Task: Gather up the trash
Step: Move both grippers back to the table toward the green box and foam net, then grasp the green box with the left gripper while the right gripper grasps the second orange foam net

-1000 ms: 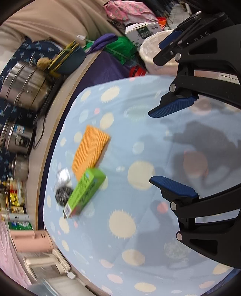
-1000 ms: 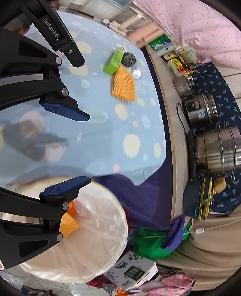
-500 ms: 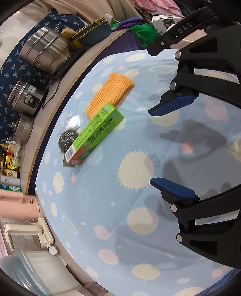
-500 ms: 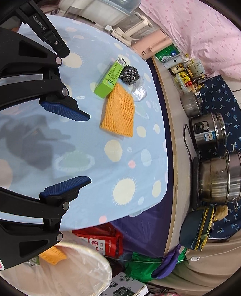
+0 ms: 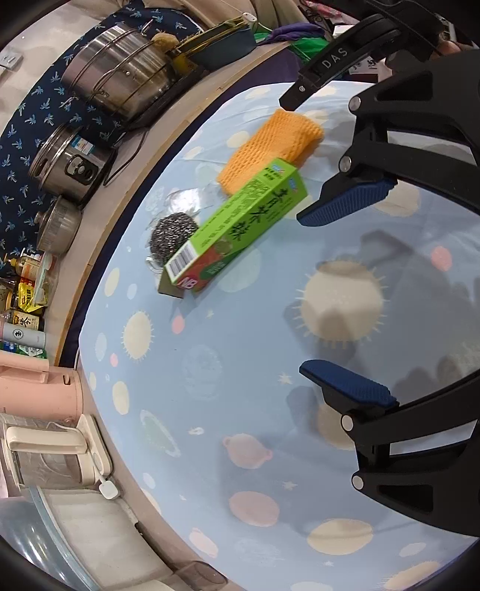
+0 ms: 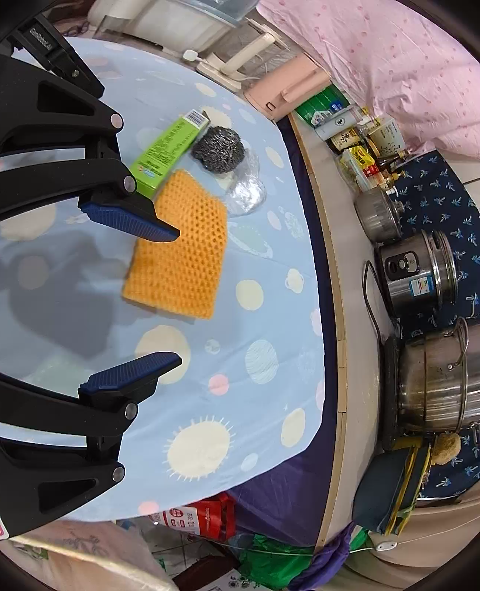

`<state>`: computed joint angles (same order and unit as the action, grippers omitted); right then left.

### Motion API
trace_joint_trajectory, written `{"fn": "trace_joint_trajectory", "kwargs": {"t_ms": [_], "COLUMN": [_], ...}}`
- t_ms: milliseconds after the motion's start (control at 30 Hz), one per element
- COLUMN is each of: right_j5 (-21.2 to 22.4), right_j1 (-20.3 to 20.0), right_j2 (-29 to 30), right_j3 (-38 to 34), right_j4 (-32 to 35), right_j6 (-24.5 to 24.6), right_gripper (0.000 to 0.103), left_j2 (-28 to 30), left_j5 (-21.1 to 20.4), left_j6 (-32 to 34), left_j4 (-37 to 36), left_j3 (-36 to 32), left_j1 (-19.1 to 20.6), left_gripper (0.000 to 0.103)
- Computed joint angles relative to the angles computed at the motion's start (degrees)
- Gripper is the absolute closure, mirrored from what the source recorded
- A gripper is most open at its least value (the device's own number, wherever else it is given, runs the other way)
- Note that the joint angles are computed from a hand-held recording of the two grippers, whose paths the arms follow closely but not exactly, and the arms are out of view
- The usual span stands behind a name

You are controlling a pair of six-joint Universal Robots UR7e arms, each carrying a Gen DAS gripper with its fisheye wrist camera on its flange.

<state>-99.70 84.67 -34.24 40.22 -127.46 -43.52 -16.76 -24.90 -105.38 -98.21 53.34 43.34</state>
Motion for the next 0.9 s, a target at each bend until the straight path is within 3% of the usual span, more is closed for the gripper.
{"fn": "trace_joint_trajectory", "kwargs": {"t_ms": [233, 433, 567, 667, 900], "right_j5": [-1.52, -2.63, -3.1, -2.84, -1.97], "right_j1": [0.52, 0.37, 0.21, 0.06, -0.36], "right_j2": [5.05, 7.83, 8.94, 8.61, 6.41], "right_j3": [-6.76, -11.11, -13.03, -12.52, -9.57], "right_j4": [2.79, 5.89, 7.44, 6.95, 5.22], "right_j6": [-0.3, -0.84, -1.2, -1.76, -2.23], "right_gripper": [0.046, 0.067, 0.083, 0.089, 0.091], "left_j2": [1.93, 5.53, 8.56, 10.69, 14.42], "left_j5": [1.53, 1.95, 1.5, 1.21, 0.12], "left_j6": [5.05, 10.5, 11.5, 11.58, 11.88], "left_j4": [-2.23, -4.32, -1.74, 0.89, 5.17], "left_j3": [-4.67, -11.54, -17.86, -22.34, -29.66], "left_j1": [1.8, 3.52, 4.93, 5.8, 7.07], "left_gripper": [0.025, 0.024, 0.024, 0.024, 0.026]}}
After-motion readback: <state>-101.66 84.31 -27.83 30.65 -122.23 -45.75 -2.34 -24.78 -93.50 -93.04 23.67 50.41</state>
